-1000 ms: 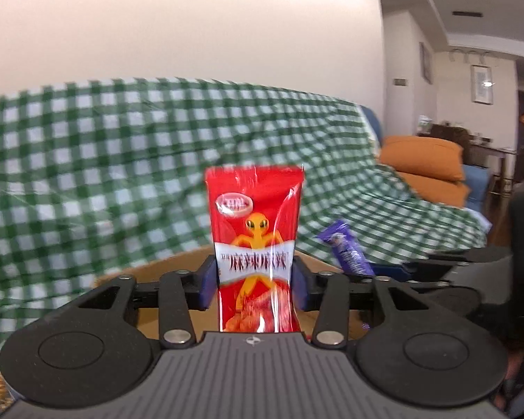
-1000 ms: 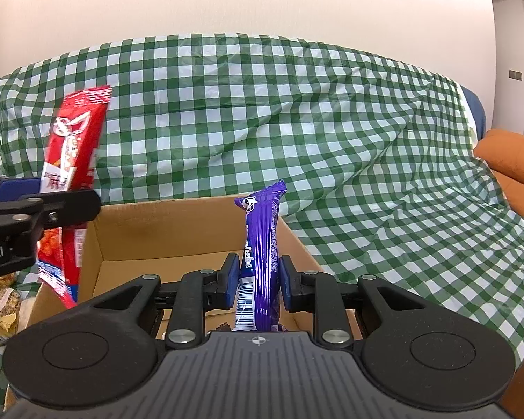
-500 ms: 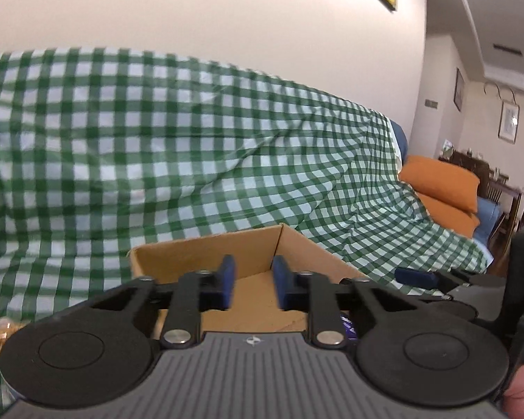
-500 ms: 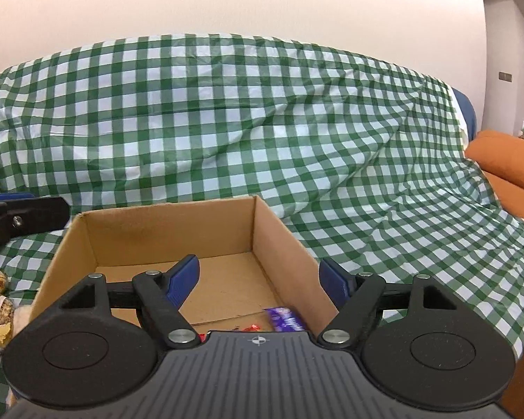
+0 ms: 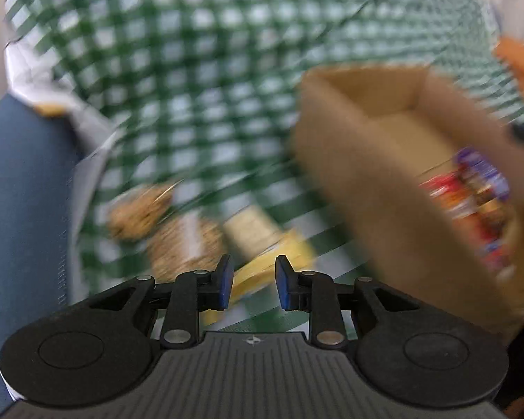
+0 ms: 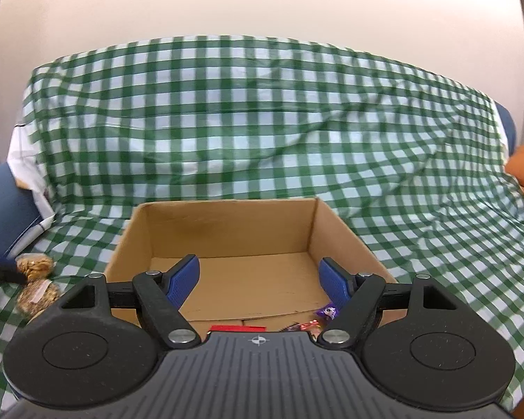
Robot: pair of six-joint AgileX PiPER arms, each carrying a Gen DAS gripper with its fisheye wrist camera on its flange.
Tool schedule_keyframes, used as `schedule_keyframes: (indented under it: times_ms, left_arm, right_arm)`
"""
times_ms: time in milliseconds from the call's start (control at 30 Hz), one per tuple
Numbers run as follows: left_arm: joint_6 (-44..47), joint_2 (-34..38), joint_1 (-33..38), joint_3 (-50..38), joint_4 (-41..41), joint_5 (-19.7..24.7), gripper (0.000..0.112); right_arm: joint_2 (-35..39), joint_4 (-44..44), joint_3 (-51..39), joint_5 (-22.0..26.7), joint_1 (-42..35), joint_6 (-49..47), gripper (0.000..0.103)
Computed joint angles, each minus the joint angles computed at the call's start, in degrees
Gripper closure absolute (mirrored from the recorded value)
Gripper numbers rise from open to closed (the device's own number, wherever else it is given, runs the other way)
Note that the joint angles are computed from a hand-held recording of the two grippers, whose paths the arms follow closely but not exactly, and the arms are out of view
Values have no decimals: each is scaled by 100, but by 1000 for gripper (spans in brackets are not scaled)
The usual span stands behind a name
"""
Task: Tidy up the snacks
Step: 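Move the left gripper to the snack pile and grasp the yellow wafer bar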
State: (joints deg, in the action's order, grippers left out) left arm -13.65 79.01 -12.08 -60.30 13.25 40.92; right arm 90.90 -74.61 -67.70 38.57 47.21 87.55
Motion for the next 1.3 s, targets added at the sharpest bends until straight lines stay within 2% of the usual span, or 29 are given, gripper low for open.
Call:
schedule_keyframes:
  times_ms: [133,233,400,533,700,767,800,833,900,1000,1100,1233,1300]
  left_arm:
    - [-86,587,-11,-258,265,462,49]
    - [-414,959,-192,-423,807,697,47]
    - [-213,1094,-149,-462,647,467,44]
    - [-317,1324,-267,-569,884,347,44]
    - [-318,1390,-207,-598,833,-17,44]
    - [-195,1440,-134,-646,650,-21,51]
    - [-37,1453,-58,-675,424,-17,64]
    - [198,1441,62,-702,60,-14,85]
    - [273,1408,208,-744,-233,50,97]
    - [13,1104,448,-596,-378,-65,98]
    - [216,702,895,-400,-1148,-124,98]
    - [-89,558,1574,-302,-1661,467,98]
    - [-373,683,1746,-350,-1487,839,98]
  right_arm:
    - [25,251,-60,-183,-113,-239,26]
    - [8,395,-66,-273,-189,-350,26]
    - [-109,456,41,-411,-285,-348,26]
    - [-133,480,72,-425,-315,-293,26]
    - [-153,489,89,-470,-335,-257,26]
    - [-148,489,80,-479,-323,-262,26]
    - [-138,492,67,-481,-313,-266,26]
    - [-128,500,53,-486,-302,-281,26]
    - [-108,552,19,-510,-290,-359,26]
    - [-87,660,-20,-560,-249,-503,26]
    - [-162,306,81,-568,-113,-208,26]
    - [-293,-220,256,-669,34,122,26]
    - [-322,-358,316,-754,103,158,26]
